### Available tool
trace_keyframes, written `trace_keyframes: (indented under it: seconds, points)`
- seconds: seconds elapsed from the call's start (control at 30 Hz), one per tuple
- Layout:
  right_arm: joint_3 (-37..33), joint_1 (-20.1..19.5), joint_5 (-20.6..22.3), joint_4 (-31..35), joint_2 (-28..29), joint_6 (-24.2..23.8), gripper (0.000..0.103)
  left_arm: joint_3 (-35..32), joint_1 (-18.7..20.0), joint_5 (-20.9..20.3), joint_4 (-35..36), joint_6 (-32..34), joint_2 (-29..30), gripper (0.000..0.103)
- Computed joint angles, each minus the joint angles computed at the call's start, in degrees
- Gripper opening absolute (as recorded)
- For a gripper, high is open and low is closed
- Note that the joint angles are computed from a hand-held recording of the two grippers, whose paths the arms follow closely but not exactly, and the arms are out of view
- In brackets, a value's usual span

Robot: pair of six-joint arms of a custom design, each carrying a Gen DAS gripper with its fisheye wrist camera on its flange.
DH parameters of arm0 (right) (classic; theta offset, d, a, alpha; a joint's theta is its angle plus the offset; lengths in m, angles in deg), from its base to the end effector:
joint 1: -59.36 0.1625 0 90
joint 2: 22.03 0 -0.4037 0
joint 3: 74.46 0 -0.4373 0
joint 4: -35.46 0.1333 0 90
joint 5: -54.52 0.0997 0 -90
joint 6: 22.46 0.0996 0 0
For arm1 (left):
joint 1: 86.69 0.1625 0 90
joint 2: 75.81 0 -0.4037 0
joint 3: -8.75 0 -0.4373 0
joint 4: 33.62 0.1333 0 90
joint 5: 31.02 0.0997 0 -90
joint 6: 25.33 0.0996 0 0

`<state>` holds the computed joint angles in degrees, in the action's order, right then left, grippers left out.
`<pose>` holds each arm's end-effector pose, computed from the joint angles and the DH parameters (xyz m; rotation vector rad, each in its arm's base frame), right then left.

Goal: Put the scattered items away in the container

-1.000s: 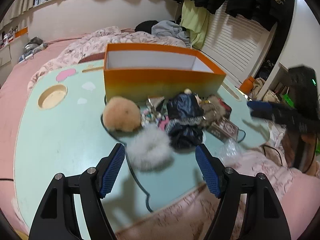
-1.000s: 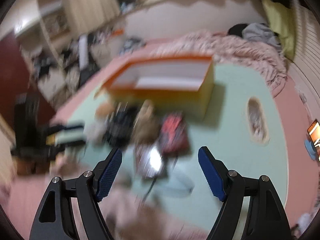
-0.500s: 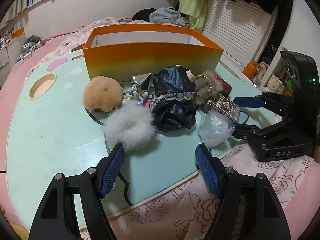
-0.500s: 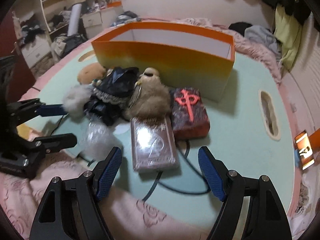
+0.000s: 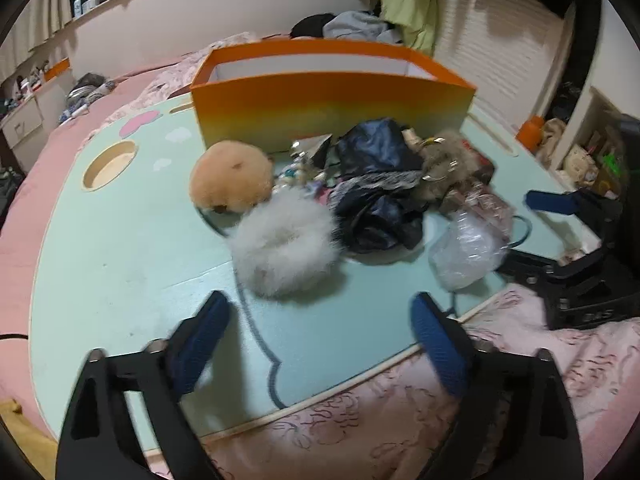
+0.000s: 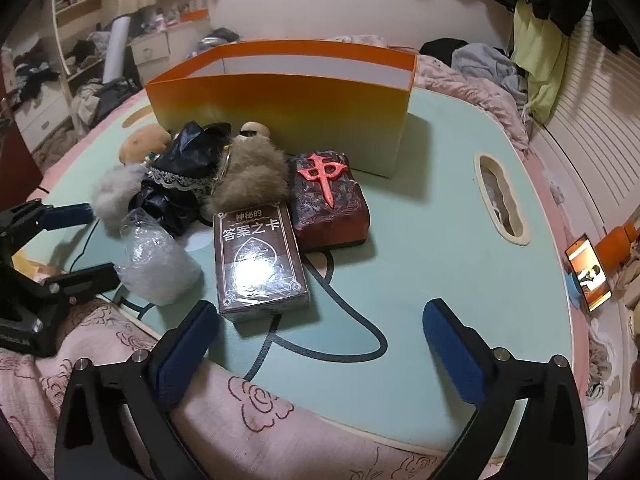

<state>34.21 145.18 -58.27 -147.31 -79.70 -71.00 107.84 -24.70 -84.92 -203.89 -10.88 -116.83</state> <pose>0.0488 -0.6319 0.1617 0.7372 -2.2984 0.6074 -0.1398 -0.6716 0.0195 0.7567 2.3894 -0.5835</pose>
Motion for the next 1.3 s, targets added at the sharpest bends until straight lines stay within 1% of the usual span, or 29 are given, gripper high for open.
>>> trace_keyframes:
  seconds: [0.07,0.7,0.8,0.9,1.03,1.1,1.2,1.3]
  points:
    - [-0.06,-0.03,-0.07,0.19,-0.04,-0.02,0.103,-0.08,-0.02,1.09,-0.79,0.31,0.39,0.103]
    - [0.08,-0.05,0.37,-0.09,-0.03,-0.31,0.103,0.45,0.15,0.62,-1.61,1.30,0.15,0.103]
    - [0.15,-0.05,0.47,-0.17,-0.04,-0.32,0.103,0.72,0.57,-1.25,-1.76,1.76,-0.41,0.103]
    - [0.17,-0.03,0.62,-0.05,-0.12,-0.33,0.103,1.14,1.38,-4.58,-1.93,0.90,-1.49,0.103]
    - [-0.14,-0.08,1.26,0.41,-0.09,-0.86,0.103,1.72,1.92,-6.97,-3.19,0.48,-2.52,0.103]
    - [-0.27,-0.08,1.36,0.45,0.02,-0.89,0.103,2.00,2.10,-8.45,-4.14,1.82,-2.98,0.103]
    - [-0.32,-0.22,1.91,0.46,0.08,-1.22,0.103,2.06,2.55,-10.57,-6.76,5.70,-2.94,0.103]
    - [-0.31,-0.42,2.49,0.22,0.19,-1.65,0.103,1.52,2.52,-9.59,-9.75,8.03,-1.88,0.102]
